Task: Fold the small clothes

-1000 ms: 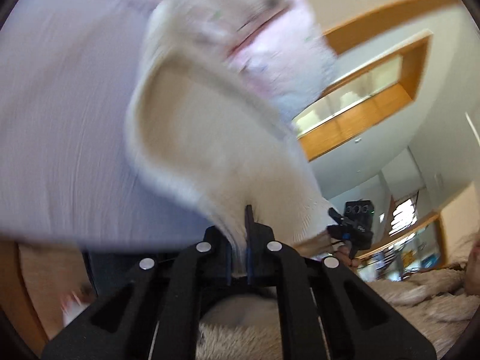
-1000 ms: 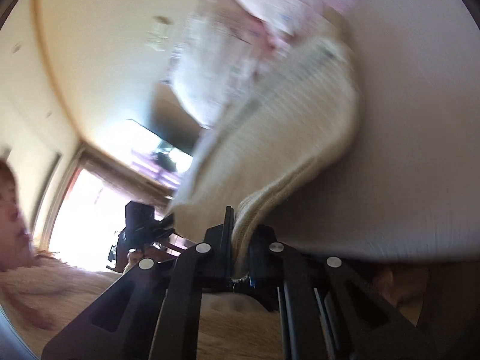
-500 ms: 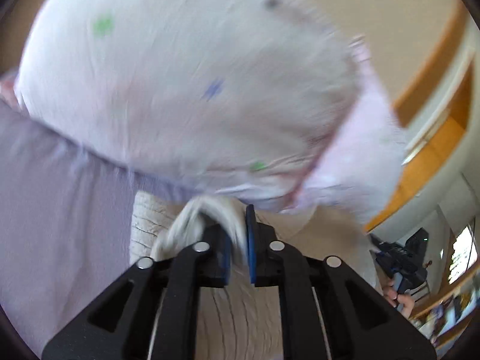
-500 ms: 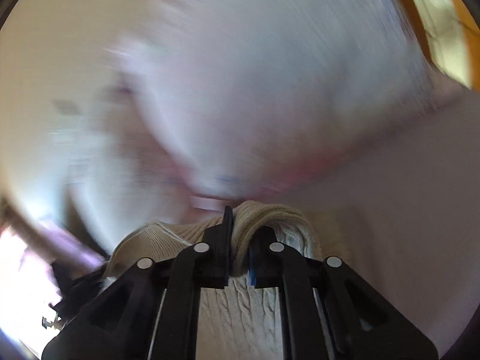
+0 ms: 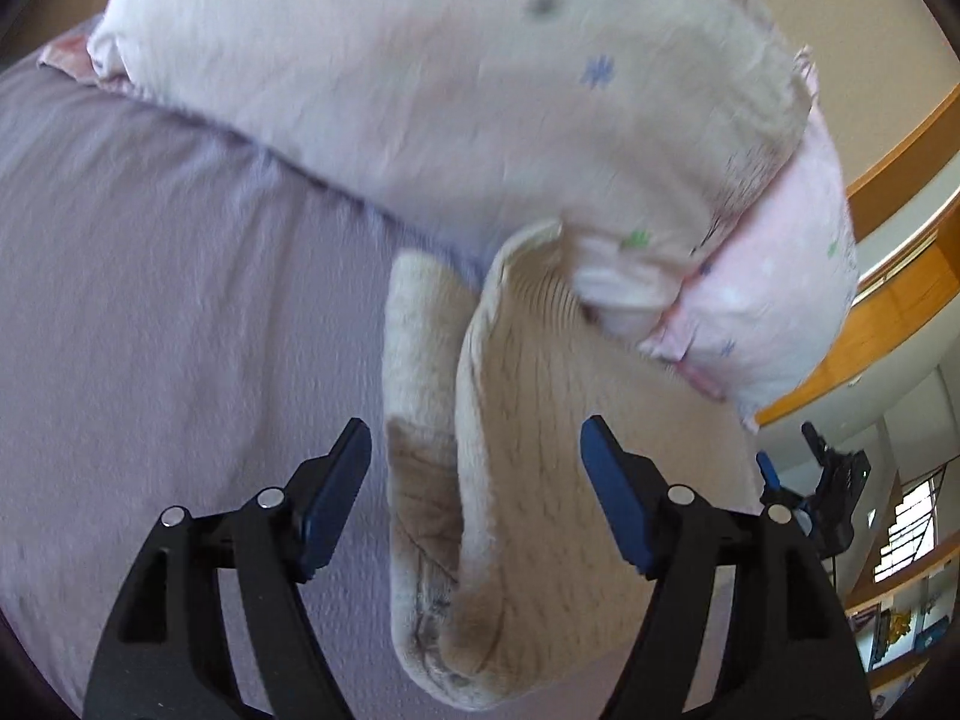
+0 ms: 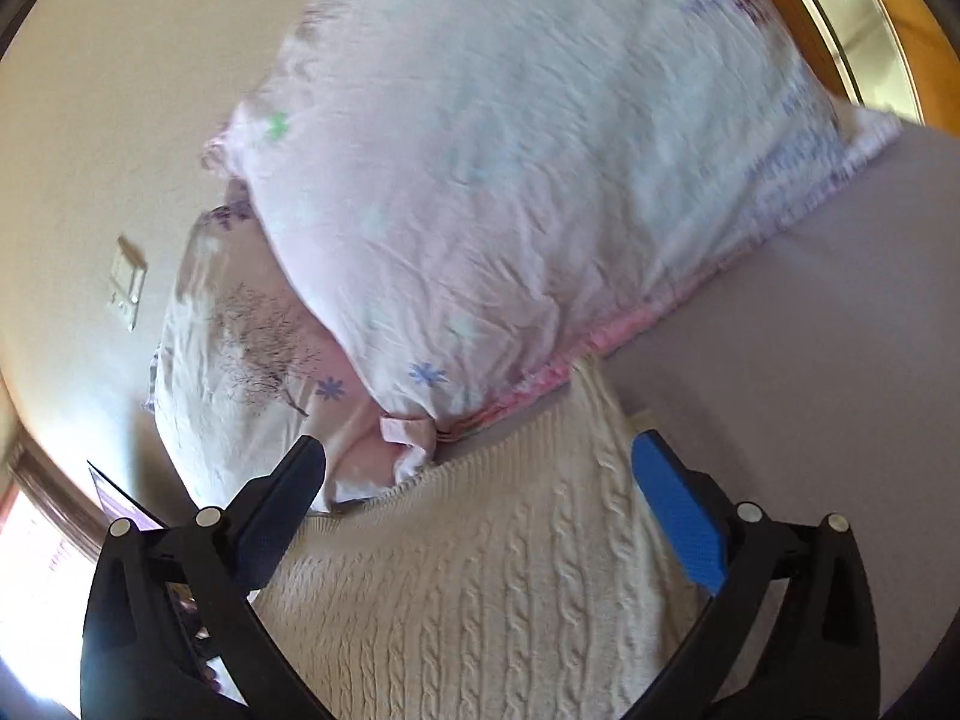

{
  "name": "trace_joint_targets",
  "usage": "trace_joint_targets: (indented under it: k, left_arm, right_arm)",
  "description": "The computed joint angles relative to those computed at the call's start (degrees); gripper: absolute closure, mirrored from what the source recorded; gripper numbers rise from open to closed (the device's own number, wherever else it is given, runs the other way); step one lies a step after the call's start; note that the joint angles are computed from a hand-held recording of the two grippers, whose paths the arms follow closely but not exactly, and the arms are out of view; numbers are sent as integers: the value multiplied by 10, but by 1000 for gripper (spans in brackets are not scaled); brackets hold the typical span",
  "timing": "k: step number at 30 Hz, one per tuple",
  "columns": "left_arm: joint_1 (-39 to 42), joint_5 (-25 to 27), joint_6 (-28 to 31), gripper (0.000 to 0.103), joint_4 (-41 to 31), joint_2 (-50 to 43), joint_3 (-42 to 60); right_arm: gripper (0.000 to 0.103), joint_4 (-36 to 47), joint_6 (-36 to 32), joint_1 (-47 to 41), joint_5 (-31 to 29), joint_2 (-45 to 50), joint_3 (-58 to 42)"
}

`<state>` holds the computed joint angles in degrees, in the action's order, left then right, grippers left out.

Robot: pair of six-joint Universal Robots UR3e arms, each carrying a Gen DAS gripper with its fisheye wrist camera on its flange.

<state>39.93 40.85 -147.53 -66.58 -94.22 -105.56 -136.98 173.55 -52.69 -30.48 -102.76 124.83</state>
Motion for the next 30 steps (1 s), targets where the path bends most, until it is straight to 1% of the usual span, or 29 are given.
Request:
trace_joint_targets:
  k: [1, 2, 3, 4, 5, 6, 7, 9, 10, 11, 12, 13, 14, 15, 17, 18, 19, 20, 21, 22, 23, 24, 25, 26, 27, 28, 29, 30]
  left_arm:
    - [-9, 6, -9, 33, 3, -11, 1]
    - [-9, 0, -19, 33, 28, -10, -14]
    - [-13, -1, -28, 35, 50, -10, -23]
    - [-18, -5, -42, 48, 69, -16, -28]
    - [-26, -6, -55, 63, 59, -31, -15]
    - [-34, -9, -70, 79, 42, -50, 2]
    - [-33, -23, -87, 82, 39, -59, 3]
    - [-29, -51, -91, 86, 16, -49, 7]
    - [-31, -88, -82, 87, -26, -34, 16]
    - [-46, -111, -86, 87, -43, -17, 26]
    - [-59, -124, -92, 87, -42, -7, 33]
    - [-92, -150, -115, 88, -20, 3, 44]
    - [-125, -173, -146, 88, 13, -1, 52]
    - [-162, -205, -204, 88, 91, -22, 53]
    - [-267, -247, -407, 87, 331, -127, 96]
    - [-315, -248, -488, 84, 403, -187, 144]
    - [-370, -246, -555, 74, 427, -247, 204]
    - [-402, -269, -576, 72, 435, -304, 257]
    - [-423, -299, -581, 72, 411, -337, 287]
    - [-433, -342, -537, 72, 354, -346, 292]
    - [-430, -349, -501, 71, 341, -331, 273]
    - [-418, -336, -445, 59, 325, -292, 236]
    - [-390, -302, -417, 38, 358, -241, 183]
    - [-367, -267, -425, 31, 405, -206, 141]
    - [-338, -215, -400, 27, 404, -156, 99]
    - [-328, -167, -383, 26, 399, -131, 81]
    - [-323, -120, -355, 26, 366, -109, 76]
    - [-321, -76, -334, 25, 337, -95, 74]
  right_arm:
    - [1, 16, -7, -7, 7, 3, -2]
    - [1, 27, -17, -14, 15, 7, 1]
    - [1, 51, -31, -23, 26, 5, 1]
    - [1, 57, -34, -25, 35, 6, 3]
    - [1, 38, -21, -18, 38, 13, 7]
    - [1, 65, -38, -27, 49, 8, 5]
    - [1, 44, -25, -16, 48, 21, 6]
    - [1, 82, -51, -31, 61, 6, 5]
    - [1, 102, -64, -40, 69, -2, 4]
    - [1, 103, -65, -43, 74, -3, 3]
    - [1, 117, -75, -55, 83, -13, 4]
    - [1, 121, -79, -64, 90, -21, 7]
    - [1, 117, -79, -72, 93, -28, 11]
    - [1, 108, -76, -82, 92, -37, 17]
    - [1, 84, -66, -93, 85, -40, 22]
    - [1, 84, -66, -95, 79, -36, 16]
    - [1, 104, -74, -98, 66, -34, 2]
    - [1, 159, -102, -107, 58, -36, -19]
    - [1, 263, -164, -125, 60, -43, -48]
    - [1, 376, -241, -145, 60, -47, -84]
    - [1, 441, -288, -156, 55, -46, -110]
    - [1, 504, -334, -168, 43, -46, -140]
    - [1, 551, -369, -171, 34, -42, -166]
    - [1, 587, -396, -167, 26, -33, -189]
    - [1, 625, -420, -155, 15, -19, -217]
    - [1, 626, -418, -133, 0, -9, -234]
    - [1, 594, -393, -112, -18, -6, -235]
    - [1, 518, -332, -73, -52, 2, -231]
